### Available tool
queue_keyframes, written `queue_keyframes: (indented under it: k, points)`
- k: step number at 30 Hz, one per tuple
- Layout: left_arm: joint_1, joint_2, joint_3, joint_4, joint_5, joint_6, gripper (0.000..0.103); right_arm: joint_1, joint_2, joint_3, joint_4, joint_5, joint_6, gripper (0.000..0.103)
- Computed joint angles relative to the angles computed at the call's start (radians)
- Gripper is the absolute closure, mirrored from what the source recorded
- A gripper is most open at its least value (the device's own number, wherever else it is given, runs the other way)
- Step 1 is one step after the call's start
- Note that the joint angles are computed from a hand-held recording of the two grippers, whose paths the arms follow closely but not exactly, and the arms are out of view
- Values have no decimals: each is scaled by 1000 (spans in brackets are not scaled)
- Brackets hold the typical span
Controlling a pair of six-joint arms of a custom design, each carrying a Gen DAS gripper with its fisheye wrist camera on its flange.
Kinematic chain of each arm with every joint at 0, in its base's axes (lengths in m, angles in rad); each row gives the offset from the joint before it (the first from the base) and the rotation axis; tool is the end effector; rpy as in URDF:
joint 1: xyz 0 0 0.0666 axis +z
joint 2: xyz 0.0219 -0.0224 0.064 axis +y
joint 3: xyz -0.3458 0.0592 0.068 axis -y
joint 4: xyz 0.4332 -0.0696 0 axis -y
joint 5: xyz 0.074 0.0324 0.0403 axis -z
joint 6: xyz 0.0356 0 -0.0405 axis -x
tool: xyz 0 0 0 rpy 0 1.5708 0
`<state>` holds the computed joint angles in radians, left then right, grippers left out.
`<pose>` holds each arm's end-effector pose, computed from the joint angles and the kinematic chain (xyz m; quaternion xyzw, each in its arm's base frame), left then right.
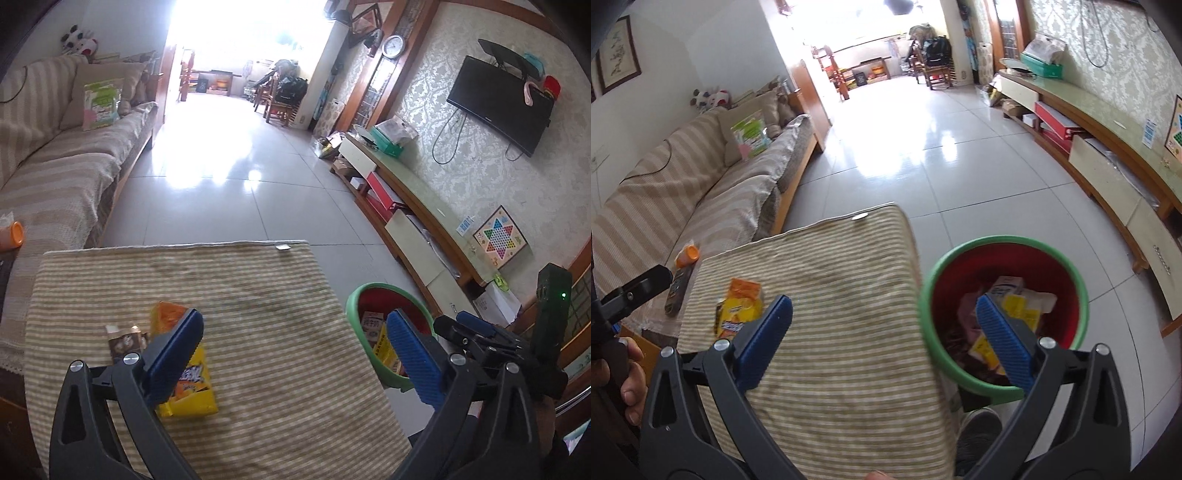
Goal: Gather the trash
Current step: 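Move both tools back over the table toward the drink carton and cigarette pack, then grasp the orange drink carton with the right tool while the left tool grasps the brown cigarette pack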
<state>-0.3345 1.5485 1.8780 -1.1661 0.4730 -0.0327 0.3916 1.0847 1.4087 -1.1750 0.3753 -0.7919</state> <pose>0.5261 -0.2004 0.5394 0.2483 0.8768 -0.2687 0.3121 0.3763 0.1408 0.5253 0.2472 0.8881 0.0481 0.3846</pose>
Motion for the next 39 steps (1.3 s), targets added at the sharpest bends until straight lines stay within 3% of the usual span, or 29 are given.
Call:
queue_keyframes:
  k: [7,15,26,39]
  points:
    - [145,-48,-64,-7,7,2,8,102,154,152,-5,2,0,5]
    - [257,-28,-75,-52,4,-12,8,168,335,305,0,-65,24,5]
    - [302,27,-44,-78,24,-37,8,171,516,427,6,-187,15,5]
    - [310,79,-19,-89,34,-15,8,128,595,401,69,-302,-45,5]
